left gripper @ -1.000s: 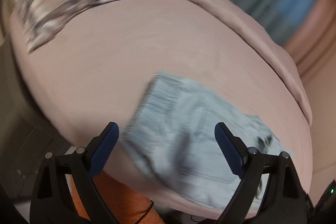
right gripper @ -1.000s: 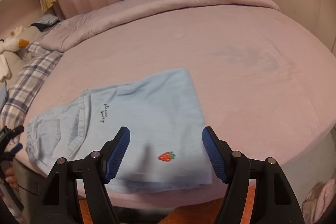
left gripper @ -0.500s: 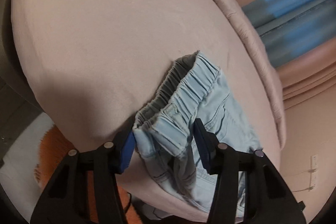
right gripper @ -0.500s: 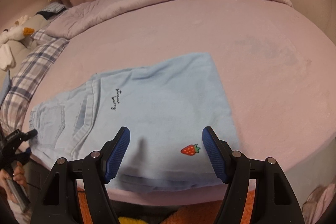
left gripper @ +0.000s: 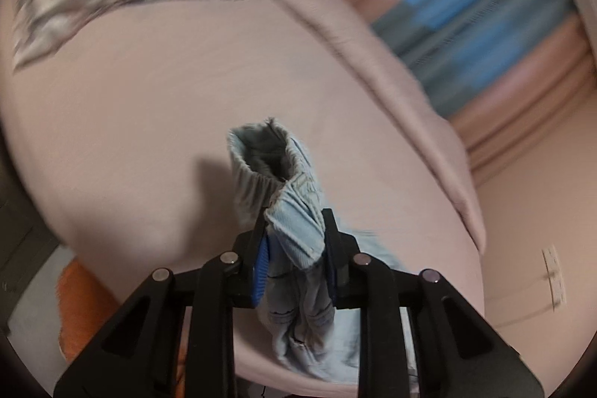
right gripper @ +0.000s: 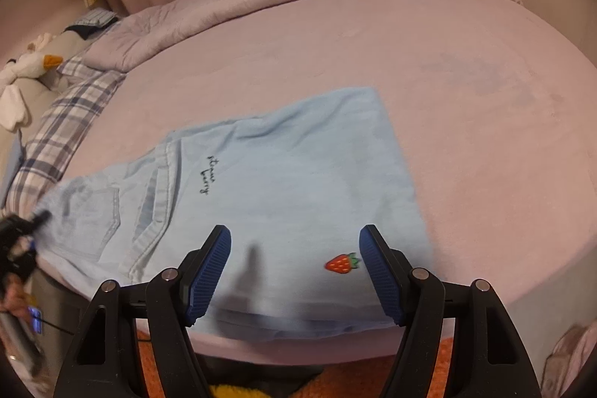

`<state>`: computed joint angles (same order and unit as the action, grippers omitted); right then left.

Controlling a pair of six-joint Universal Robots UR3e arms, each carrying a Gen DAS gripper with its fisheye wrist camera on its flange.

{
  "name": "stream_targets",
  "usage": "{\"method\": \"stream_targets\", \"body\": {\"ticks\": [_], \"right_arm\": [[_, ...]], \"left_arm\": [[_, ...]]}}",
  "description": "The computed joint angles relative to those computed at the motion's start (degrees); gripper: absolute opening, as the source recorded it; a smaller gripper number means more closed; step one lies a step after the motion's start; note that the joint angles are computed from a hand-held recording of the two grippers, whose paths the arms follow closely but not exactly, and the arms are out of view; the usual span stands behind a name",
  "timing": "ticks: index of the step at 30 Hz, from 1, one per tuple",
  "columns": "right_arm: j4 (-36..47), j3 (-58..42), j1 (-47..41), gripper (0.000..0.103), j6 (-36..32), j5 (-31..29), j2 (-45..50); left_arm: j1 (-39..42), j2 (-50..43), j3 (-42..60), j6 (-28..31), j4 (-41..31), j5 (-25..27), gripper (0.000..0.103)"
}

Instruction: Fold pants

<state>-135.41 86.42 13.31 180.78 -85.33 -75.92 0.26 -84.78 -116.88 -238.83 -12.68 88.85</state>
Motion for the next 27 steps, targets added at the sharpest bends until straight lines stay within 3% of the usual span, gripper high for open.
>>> {"method": "stream_targets", "body": {"ticks": [5,9,17,22,27], "right_arm": [[-1.3,1.8,-1.5,0.071,0.9,0.4,-1.6],[-1.8,2.7,-2.2,0.071,1.3,0.2,-2.6],[-2.6,4.9,-3.5,0.071,2.7,-0.3,-4.2],[-2.1,5.4,-3.6,0.071,3.2,-0.8,-4.8],[-2.5,7.4,-4.3,0.071,3.4,-0.9,-6.8]], "left_arm": [[-5.0,-9.1,15.3,4.6,-0.6,-0.2,0.023],[-10.2,-18.3,29.9,8.6,-5.0,1.2,0.023],[-14.9,-34.7,52.9,13.8,-15.1,-2.0,0.024],[-14.7,-43.0,61.7,15.6,-20.2,-8.9,0.024],[-14.6,-48.8,68.4,16.6,-24.9,-12.4,0.025]]}}
